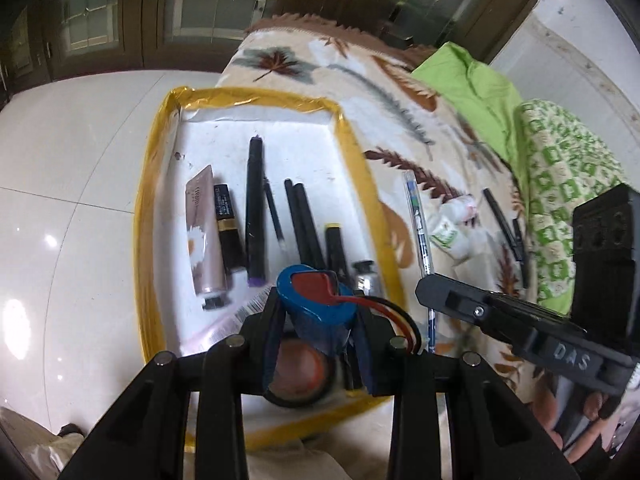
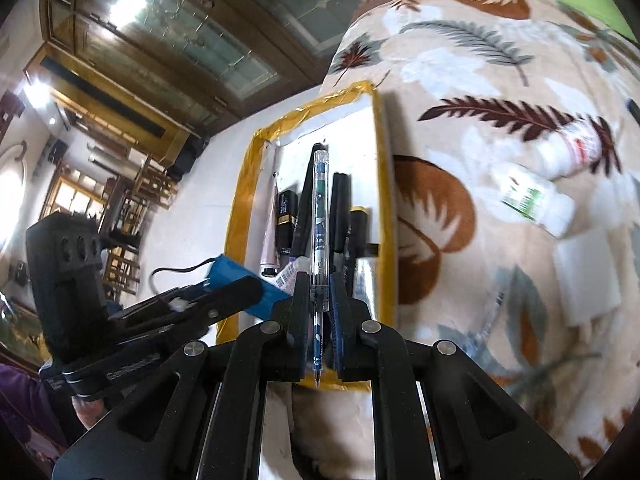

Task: Organize objects
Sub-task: 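Carry pen and blue battery pack into the tray and open both tools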

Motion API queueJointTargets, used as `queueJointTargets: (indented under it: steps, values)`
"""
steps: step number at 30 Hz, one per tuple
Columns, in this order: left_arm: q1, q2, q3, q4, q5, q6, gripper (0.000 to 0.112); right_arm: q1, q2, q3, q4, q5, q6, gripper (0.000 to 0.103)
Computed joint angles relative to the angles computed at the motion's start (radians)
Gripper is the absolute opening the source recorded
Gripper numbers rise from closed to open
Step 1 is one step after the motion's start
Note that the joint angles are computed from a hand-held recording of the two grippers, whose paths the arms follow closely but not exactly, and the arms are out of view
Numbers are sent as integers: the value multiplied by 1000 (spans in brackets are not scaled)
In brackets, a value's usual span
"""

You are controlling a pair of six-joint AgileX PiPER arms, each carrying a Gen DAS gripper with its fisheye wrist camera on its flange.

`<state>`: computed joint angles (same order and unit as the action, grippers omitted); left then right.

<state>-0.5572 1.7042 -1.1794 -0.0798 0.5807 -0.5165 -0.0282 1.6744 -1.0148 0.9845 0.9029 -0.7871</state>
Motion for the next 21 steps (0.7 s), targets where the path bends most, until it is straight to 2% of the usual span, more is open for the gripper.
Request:
queueJointTargets:
  steps: [4,10,14,17,21]
  values:
    - [46,75,-68,-113,25,149,33,47,45,-49,-31,-34,40,9]
    - [98,162,-168,-180,86,241,33,90,103,-110,-62,-67,85,9]
    - [113,230,-275,-122,157,221,33,114,144,-152,-95,-93,130,9]
    - [142,288,-361,-141,196,258,33,144,188,-202,-133,-114,176,9]
    - [154,362,-470,-108,247,248,31,201,245,-290,-262,-162,291,9]
